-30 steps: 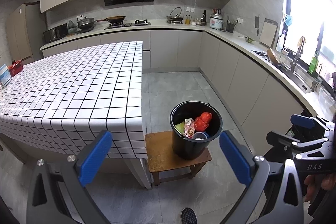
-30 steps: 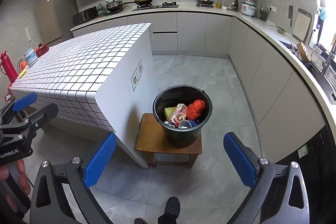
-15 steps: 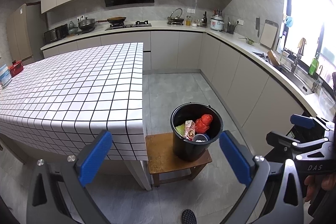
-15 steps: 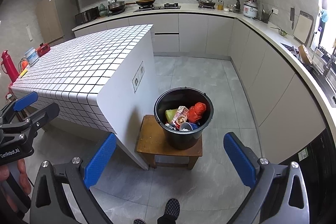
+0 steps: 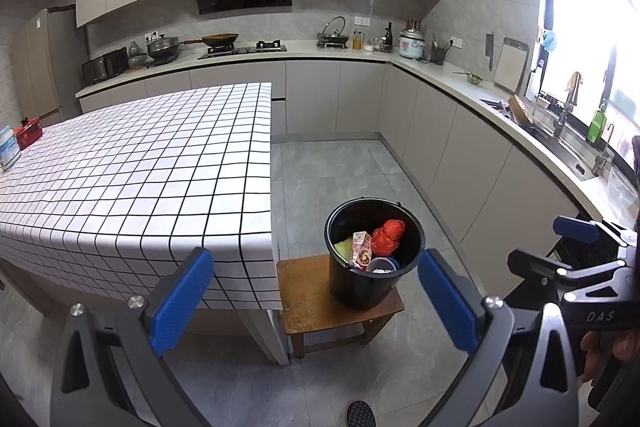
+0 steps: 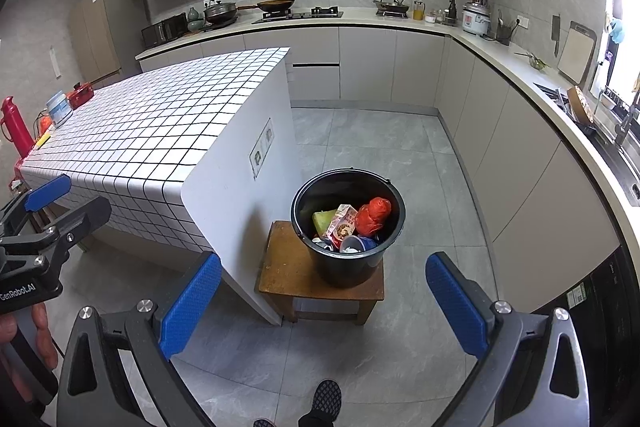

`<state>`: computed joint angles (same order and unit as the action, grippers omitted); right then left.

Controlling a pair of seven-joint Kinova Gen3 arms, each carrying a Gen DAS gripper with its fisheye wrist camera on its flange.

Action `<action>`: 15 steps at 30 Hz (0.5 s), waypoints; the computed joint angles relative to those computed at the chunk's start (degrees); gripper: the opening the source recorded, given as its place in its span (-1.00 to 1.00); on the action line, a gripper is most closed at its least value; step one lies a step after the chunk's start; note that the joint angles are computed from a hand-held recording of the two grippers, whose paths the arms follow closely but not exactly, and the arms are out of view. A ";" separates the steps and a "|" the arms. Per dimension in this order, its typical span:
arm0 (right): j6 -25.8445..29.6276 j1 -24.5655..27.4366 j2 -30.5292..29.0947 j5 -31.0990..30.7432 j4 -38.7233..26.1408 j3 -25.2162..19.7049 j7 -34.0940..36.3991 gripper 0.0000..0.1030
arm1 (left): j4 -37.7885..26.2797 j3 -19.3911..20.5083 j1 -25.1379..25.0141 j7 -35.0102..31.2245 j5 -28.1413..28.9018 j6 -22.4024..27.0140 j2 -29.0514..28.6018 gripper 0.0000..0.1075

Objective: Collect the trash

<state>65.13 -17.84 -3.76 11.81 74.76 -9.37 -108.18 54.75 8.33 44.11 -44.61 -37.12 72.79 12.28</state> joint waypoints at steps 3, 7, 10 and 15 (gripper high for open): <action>-0.04 -0.03 0.19 0.02 -0.18 0.05 0.06 1.00 | 0.08 -0.05 -0.27 -0.15 0.15 -0.28 -0.07 0.91; 0.20 -0.13 0.53 0.05 -0.66 0.13 0.18 1.00 | -0.09 -0.08 -0.42 -0.37 0.27 -0.35 -0.01 0.91; 0.22 -0.14 0.61 -0.03 -0.80 0.26 0.40 1.00 | -0.10 -0.13 -0.48 -0.48 0.29 -0.45 -0.03 0.91; 0.25 -0.10 0.87 -0.21 -1.17 0.44 0.83 1.00 | -0.29 -0.13 -0.76 -0.69 0.81 -0.47 0.02 0.91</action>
